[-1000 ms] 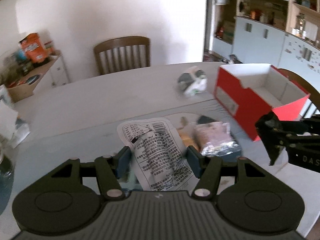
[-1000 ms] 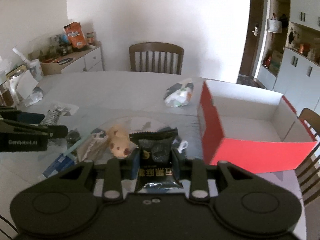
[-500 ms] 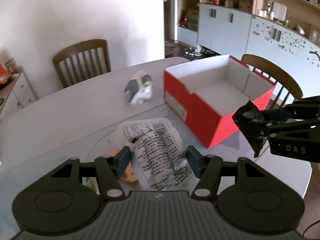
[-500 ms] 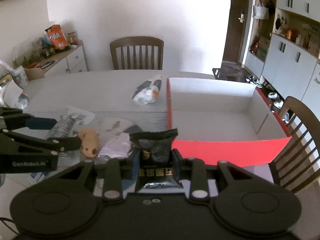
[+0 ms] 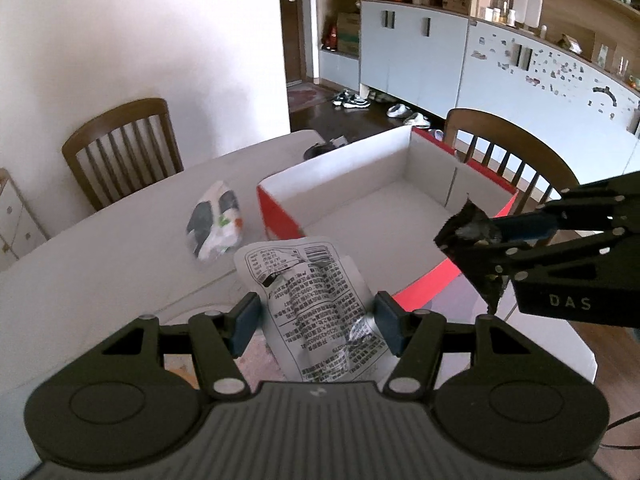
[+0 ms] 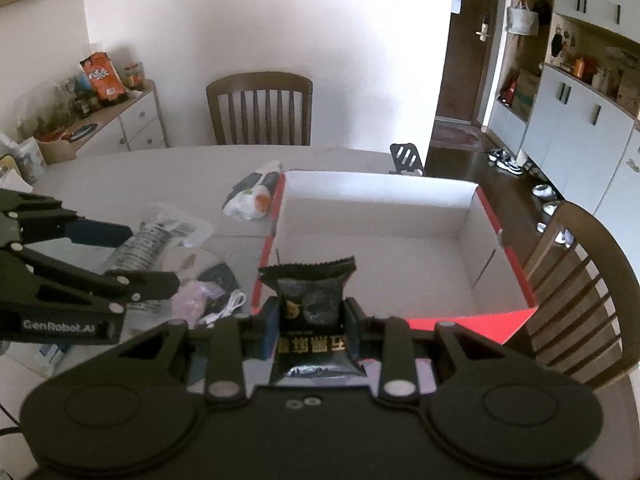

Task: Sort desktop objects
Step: 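Carry the sachet and black bag into the red shoebox with both tools, then open the left tool releasing the sachet while the right tool releases the black bag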

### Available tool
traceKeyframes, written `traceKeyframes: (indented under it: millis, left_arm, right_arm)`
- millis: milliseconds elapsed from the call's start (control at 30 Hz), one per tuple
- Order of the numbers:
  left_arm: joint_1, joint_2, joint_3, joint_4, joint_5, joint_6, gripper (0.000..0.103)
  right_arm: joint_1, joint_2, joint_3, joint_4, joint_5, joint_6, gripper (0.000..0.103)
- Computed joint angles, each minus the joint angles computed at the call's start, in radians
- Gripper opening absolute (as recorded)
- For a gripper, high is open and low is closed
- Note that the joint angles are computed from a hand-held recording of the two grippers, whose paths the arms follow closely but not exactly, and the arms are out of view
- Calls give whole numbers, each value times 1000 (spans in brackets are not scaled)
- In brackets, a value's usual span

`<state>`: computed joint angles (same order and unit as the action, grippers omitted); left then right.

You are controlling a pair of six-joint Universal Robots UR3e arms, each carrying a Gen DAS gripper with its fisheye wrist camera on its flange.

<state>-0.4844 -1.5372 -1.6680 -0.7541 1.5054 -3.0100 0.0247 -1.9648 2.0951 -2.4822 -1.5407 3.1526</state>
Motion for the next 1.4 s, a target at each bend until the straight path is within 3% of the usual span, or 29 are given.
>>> traceKeyframes:
  millis: [233,700,1000,1300,1400]
  left_arm:
    - [-60,-151,193,-54,29,-27,61]
    - [-130,-493,654,-236,75,-27,61]
    - [-144,-708,932,-346,81,-23,61]
    - [-140,-874,1126,-446,73,-15,61]
    - [-143,-959,1248,-527,85,-12,61]
  right_arm:
    - [-170,-8,-47,93,131,-125,33]
    - [-341,110,-119,99,214,-274,33]
    - [-368,260,-156,19,196,-279,33]
    - [-363,406,-218,-21,208,-264,26]
    - [-348,448,-243,-20,192,-262,26]
